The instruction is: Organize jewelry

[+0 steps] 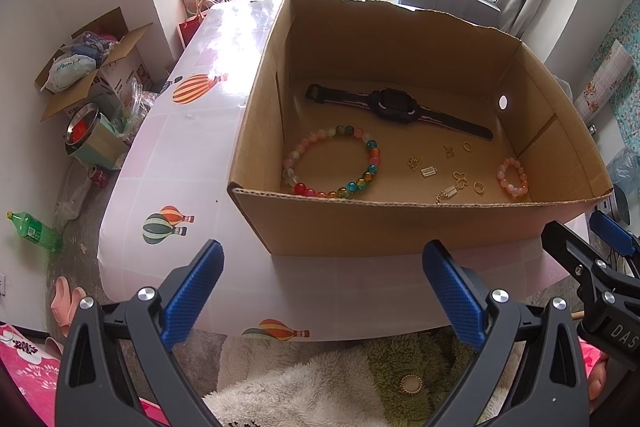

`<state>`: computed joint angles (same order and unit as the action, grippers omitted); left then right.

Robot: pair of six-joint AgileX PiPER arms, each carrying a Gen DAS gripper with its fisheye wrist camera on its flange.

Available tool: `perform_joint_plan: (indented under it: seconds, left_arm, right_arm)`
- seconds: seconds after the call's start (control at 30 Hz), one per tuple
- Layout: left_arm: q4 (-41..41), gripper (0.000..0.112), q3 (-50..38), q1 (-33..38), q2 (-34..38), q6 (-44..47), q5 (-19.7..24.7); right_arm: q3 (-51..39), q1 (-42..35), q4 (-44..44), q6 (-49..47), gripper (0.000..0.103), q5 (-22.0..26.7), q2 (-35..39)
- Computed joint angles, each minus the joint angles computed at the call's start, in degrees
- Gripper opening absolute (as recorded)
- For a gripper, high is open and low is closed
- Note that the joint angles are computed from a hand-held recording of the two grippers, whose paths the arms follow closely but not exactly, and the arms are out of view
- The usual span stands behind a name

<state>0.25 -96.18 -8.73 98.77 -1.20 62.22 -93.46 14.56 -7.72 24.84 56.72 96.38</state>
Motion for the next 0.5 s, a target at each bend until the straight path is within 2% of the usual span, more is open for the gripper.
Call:
perform_joint_plan:
  seconds: [0.5]
  left_arm:
    - [0.1,0.097,0.3,-0.1,-0.2,-0.1,-0.1]
  right_arm:
    - [0.0,-0.1,0.3,-0.3,0.095,0.0,0.0]
